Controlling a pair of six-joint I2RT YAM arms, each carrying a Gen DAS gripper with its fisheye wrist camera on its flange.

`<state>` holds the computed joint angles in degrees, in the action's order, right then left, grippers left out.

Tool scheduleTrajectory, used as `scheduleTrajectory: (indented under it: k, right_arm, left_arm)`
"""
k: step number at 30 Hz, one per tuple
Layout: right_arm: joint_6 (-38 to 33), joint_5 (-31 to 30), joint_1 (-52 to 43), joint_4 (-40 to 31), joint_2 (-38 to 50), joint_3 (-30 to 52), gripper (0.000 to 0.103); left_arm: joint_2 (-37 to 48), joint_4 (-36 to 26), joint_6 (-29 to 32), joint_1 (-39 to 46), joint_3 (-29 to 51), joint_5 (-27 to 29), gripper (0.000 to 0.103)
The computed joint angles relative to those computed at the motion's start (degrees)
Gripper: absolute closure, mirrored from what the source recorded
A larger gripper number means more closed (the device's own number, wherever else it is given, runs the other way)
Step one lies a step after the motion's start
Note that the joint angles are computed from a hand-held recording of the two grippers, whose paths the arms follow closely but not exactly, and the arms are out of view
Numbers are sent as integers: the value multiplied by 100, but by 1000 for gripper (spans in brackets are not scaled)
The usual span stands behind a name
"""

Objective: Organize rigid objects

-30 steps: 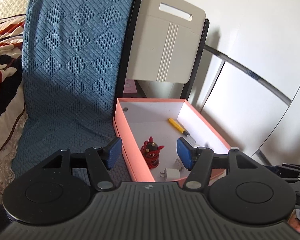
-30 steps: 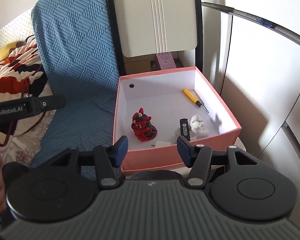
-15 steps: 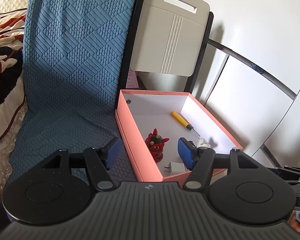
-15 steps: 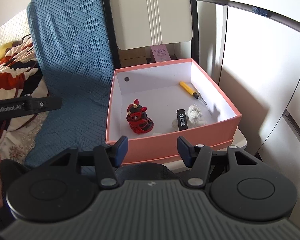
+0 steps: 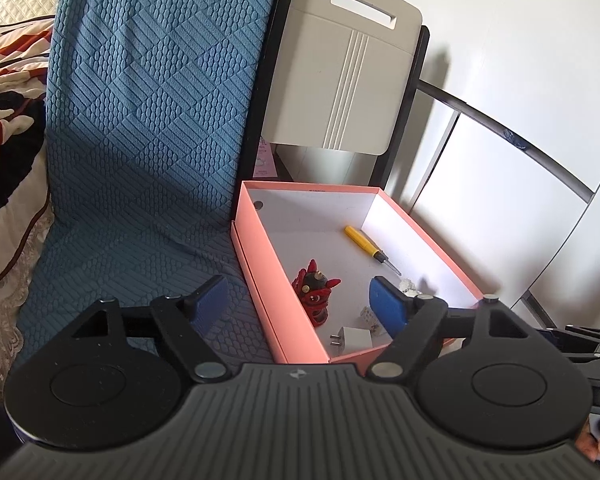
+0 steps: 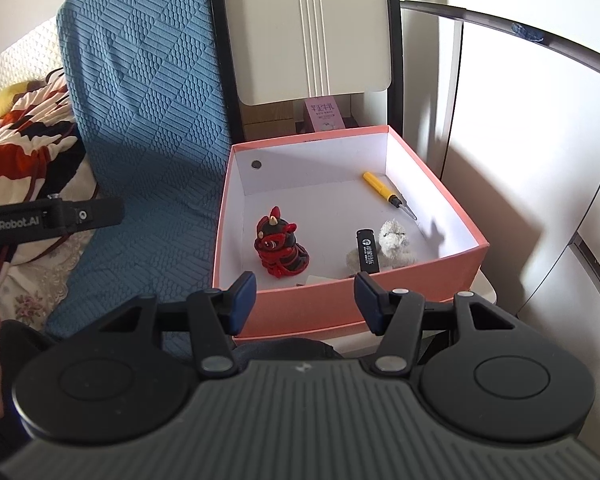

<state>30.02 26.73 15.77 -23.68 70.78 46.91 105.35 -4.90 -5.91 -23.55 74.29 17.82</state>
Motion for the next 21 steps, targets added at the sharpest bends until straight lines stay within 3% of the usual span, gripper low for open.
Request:
scheduleTrajectory:
  k: [3, 4, 8, 21]
  right_arm:
    - [23, -14, -18, -46, 84, 60, 46]
    - [18, -24, -42, -40, 94, 60, 45]
    - [26, 11, -91, -10, 47, 45, 13]
    - [46, 38, -157, -102, 66, 95, 13]
  left_arm:
    - [22, -28, -61, 37, 44, 120, 5]
    - [4, -18, -75, 35, 30, 96, 4]
    - [-19, -79, -26, 18, 27, -1, 2]
    - [-47, -241, 57, -89, 63, -212, 2]
